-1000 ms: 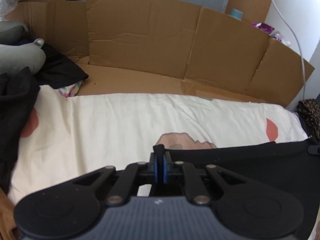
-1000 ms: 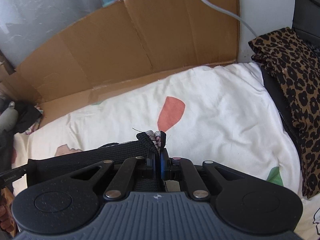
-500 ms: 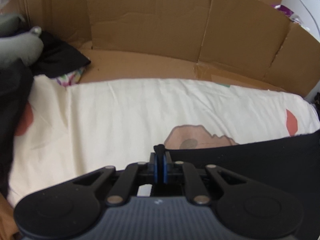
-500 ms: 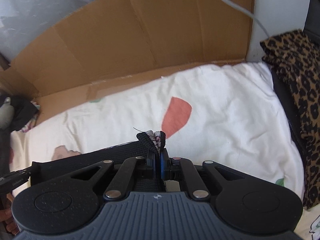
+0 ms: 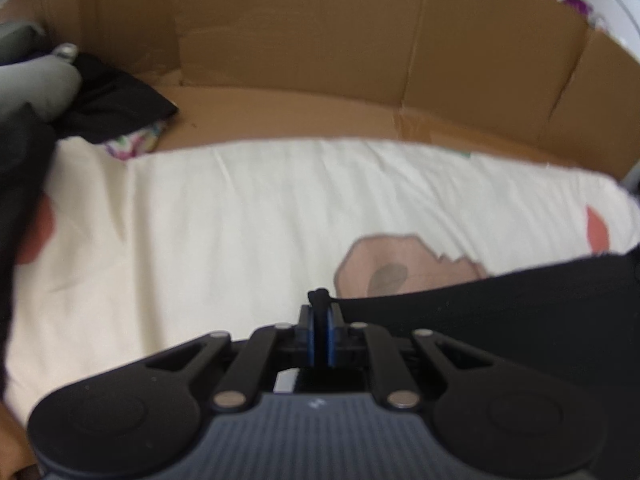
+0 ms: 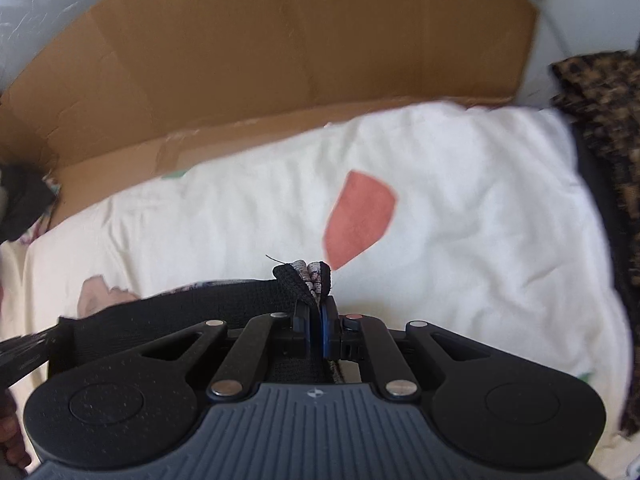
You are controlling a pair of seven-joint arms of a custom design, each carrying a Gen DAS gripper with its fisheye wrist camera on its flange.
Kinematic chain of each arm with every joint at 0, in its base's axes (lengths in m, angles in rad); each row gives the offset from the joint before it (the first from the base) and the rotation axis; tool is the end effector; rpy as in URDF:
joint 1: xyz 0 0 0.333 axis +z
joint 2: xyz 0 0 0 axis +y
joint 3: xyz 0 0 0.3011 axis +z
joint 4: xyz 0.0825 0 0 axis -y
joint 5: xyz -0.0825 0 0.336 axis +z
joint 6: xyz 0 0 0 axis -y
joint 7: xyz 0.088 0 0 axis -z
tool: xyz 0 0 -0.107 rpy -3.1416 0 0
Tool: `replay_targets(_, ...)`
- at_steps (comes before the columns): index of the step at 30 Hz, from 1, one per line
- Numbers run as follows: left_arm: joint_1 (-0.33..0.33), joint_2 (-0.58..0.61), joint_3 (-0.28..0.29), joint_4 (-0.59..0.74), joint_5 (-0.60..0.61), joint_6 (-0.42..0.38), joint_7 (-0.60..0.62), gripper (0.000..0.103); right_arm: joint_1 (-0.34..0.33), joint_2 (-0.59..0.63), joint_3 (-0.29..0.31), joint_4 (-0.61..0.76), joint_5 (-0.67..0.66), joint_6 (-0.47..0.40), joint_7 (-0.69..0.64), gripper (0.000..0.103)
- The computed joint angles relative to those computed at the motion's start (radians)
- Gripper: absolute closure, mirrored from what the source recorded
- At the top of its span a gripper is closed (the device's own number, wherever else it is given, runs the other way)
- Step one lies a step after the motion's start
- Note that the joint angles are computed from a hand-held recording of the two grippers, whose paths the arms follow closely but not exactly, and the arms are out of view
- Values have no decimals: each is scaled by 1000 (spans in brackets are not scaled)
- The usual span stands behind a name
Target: Fold clothes
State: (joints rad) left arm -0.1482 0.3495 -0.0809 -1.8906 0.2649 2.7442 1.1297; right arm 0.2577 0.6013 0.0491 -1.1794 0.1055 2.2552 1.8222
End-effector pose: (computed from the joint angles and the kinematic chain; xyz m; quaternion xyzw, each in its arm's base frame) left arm 0.6056 -0.1471 0.3925 -0.6852 0.6811 -0.1949 0.1689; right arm 0.6803 0.2075 0.4909 -0.6836 0.6884 -0.0614 0.2345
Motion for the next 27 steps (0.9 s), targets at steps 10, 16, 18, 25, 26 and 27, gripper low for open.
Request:
replay_targets(10, 32, -216, 2, -228, 51, 100, -33, 73, -52, -314, 30, -449, 112, 274, -116, 61)
replay_targets(16, 66, -410, -36, -432, 63, 144, -114, 68, -42, -506, 28, -711, 187, 363, -136, 61)
replay_targets(18, 77, -462, -55, -495, 39, 152, -125, 68, -33, -555, 23, -777, 192, 375, -125, 61)
replay_targets(25, 91, -640, -105, -673, -45, 163, -152, 68, -5, -707, 19, -972, 48, 446, -2, 61)
replay_targets(26, 85, -661, -106, -696, -61, 168, -150, 68, -3, -726, 19, -998, 44, 450, 10, 61)
replay_targets(27, 78, -679, -107, -717, -78, 172, -144, 68, -3, -742, 22, -1027, 27, 453, 25, 61)
